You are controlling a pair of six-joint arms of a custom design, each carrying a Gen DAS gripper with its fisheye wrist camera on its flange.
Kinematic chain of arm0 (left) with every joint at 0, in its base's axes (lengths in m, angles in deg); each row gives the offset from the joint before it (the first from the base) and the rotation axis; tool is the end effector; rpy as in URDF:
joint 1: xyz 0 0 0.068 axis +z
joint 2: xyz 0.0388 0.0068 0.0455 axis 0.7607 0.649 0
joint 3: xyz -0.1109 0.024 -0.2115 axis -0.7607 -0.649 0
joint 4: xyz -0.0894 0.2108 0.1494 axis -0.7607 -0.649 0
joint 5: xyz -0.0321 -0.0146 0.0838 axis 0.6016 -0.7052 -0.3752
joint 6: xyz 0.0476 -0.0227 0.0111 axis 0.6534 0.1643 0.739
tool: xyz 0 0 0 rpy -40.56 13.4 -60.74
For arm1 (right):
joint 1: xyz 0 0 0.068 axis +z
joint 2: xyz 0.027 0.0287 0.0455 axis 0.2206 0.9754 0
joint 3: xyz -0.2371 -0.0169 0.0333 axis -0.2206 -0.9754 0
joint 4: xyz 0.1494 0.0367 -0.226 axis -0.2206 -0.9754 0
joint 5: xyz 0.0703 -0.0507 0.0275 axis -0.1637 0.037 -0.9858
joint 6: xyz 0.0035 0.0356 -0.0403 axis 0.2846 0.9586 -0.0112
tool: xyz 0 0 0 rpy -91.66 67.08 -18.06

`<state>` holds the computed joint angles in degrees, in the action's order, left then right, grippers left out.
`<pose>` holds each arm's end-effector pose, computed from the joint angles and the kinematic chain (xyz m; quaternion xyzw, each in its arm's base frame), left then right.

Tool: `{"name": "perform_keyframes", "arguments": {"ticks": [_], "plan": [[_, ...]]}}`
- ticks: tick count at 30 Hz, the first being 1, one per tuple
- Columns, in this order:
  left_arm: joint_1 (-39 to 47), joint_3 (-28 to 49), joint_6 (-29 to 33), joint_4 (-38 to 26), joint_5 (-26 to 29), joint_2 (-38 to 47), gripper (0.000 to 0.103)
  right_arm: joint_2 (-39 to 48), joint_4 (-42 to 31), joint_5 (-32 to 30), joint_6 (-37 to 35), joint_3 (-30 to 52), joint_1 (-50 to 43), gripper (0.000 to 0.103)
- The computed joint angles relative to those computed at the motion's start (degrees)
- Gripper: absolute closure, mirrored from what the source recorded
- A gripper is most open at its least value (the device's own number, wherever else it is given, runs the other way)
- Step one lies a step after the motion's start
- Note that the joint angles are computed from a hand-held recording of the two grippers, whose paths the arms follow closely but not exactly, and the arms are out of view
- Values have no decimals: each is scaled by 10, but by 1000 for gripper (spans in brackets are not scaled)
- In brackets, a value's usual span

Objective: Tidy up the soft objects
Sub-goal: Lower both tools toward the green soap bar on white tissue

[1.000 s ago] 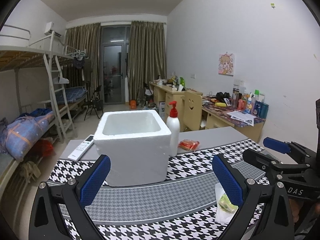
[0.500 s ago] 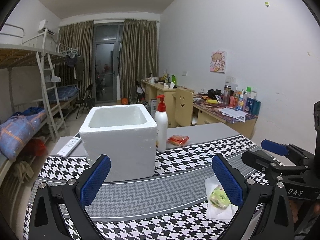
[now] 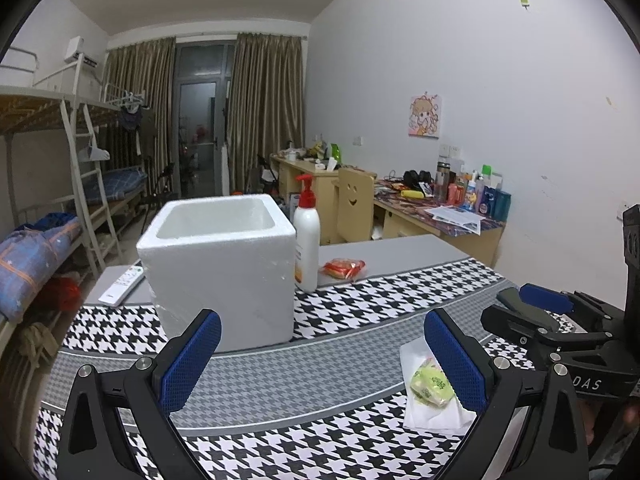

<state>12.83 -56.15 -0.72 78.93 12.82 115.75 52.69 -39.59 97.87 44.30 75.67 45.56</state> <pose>0.1711 -0.1092 0.1245 0.0482 0.8308 -0.0665 0.5504 0.1898 0.1137 0.1122 -0.1015 0.8405 0.1190 0.5188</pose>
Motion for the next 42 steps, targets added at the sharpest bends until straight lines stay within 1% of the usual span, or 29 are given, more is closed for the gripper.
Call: {"name": "perform_keyframes", "arguments": {"ticks": [5,11,16,18,27,32,42], "plan": [[-1,3,-2,40,12,53,1,33,20,-12,4,-2,-16,16],[3,13,2,69,35,97,1,56,33,-7,4,-5,-20,16],[-3,19,2,101,30,143,1,73,41,-7,5,-8,-26,16],[-2,24,0,110,36,166,1,85,45,-6,5,-7,-29,16],[10,43,-13,141,59,238,1,170,70,-23,7,16,-48,16],[5,56,-18,148,64,267,1,211,79,-27,11,31,-51,16],[25,84,-21,160,85,335,1,292,86,-50,19,71,-61,16]]}}
